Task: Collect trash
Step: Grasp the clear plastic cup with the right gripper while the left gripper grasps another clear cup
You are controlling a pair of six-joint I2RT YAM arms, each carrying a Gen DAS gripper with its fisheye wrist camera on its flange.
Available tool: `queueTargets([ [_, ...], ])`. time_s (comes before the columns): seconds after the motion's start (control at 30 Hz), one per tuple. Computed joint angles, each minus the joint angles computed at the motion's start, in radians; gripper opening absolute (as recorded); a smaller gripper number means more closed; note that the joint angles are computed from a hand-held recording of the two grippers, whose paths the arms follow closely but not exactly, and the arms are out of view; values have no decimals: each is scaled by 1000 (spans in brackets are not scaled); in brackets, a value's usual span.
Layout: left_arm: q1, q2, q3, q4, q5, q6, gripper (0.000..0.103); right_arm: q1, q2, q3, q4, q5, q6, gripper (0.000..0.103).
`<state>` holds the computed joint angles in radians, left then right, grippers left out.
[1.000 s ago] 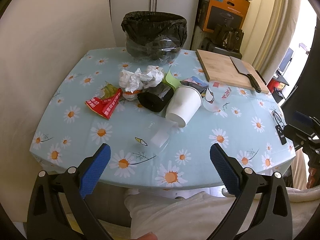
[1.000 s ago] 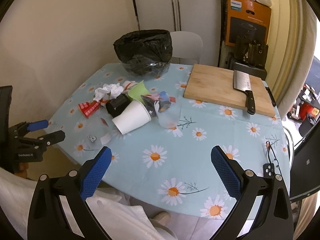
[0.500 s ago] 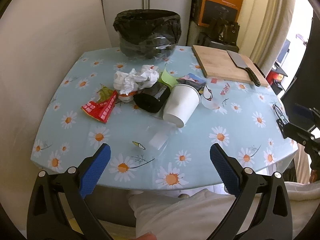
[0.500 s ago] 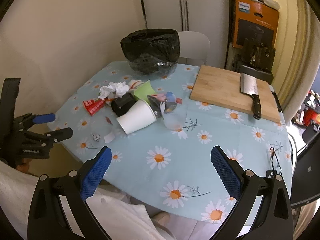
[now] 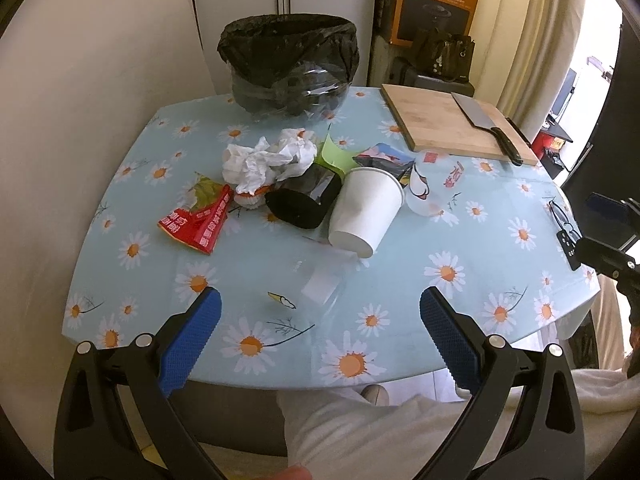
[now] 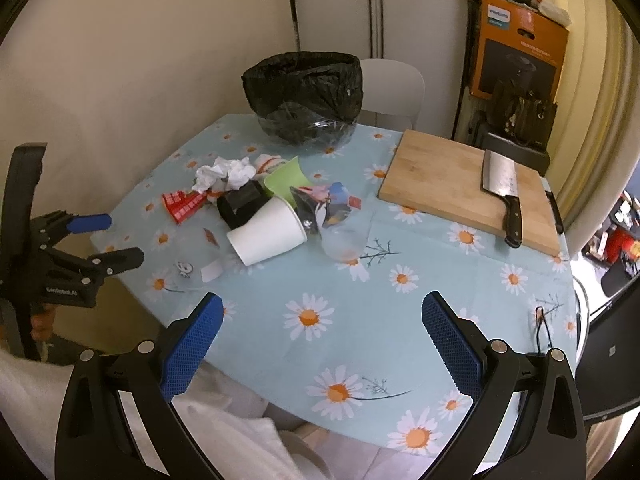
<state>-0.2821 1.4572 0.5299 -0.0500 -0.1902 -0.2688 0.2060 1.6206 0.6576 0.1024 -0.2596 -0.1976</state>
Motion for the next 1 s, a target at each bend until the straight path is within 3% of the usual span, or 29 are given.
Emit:
queueTargets([
  [0.17, 19, 29, -2, 28, -3, 32, 97, -3, 57, 56, -17, 6, -31, 95],
  [0.53, 137, 169, 49, 74, 171, 174, 97, 25, 269, 255, -88, 5, -38, 95],
  [0.73, 174, 290, 120, 80, 218, 273, 97, 24, 421, 431, -176, 6, -79, 95],
  [1.0, 242, 477, 262, 32, 311, 318, 97, 37, 642, 732, -351, 20, -120, 95],
])
